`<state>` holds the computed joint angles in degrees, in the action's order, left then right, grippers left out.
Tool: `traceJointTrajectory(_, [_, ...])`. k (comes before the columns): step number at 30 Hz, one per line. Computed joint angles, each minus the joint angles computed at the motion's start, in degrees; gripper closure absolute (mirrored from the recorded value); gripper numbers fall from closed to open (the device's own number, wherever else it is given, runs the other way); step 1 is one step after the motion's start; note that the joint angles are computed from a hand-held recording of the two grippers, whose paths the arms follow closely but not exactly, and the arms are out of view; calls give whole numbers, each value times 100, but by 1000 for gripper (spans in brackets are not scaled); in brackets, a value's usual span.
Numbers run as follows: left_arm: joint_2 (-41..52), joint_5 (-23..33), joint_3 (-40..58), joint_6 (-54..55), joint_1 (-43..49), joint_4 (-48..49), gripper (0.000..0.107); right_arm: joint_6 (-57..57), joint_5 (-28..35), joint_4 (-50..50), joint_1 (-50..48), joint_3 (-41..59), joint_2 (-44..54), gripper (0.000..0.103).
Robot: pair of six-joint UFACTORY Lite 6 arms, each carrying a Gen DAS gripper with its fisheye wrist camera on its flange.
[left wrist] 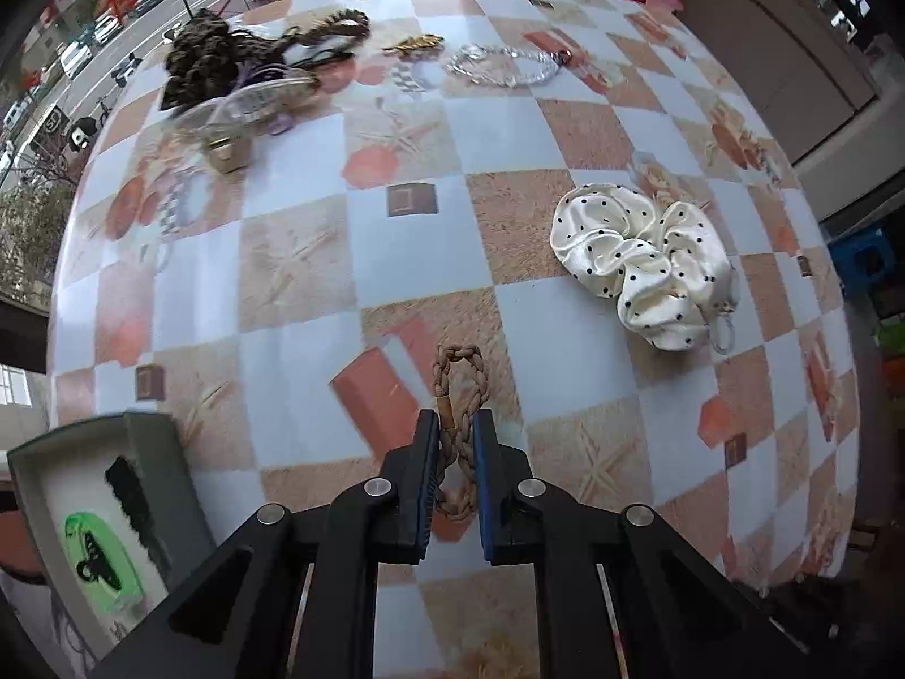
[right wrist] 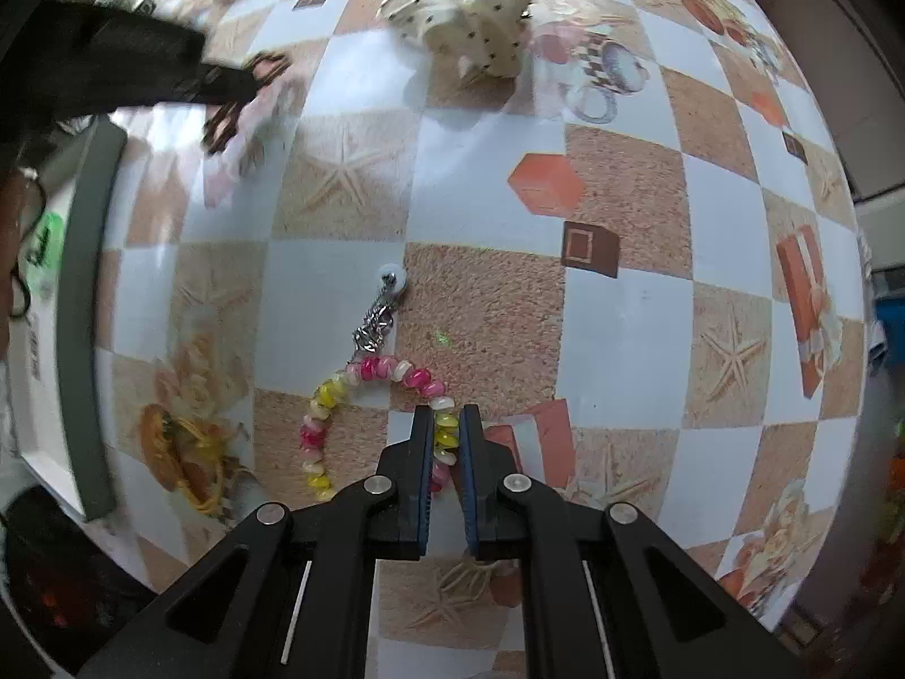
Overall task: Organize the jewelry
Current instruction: 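Grasp the brown braided bracelet with the left tool while the right tool grasps the beaded bracelet, then carry the braided bracelet with the left tool while the right tool carries the beaded bracelet to the tray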
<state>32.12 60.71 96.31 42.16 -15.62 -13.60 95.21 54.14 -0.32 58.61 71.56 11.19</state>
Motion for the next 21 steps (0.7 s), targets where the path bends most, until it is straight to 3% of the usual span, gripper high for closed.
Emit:
traceJointTrajectory(10, [-546, 583, -153, 699, 1001, -197, 91, 791, 175, -386, 103, -393, -1071, 94])
traceJointTrajectory(16, [-689, 1059, 91, 1107, 1692, -230, 91, 1035, 218, -520, 312, -318, -1026, 94])
traceJointTrajectory(21, [-595, 1336, 395, 1297, 2200, -175, 91, 869, 500, -658, 256, 345, -685, 94])
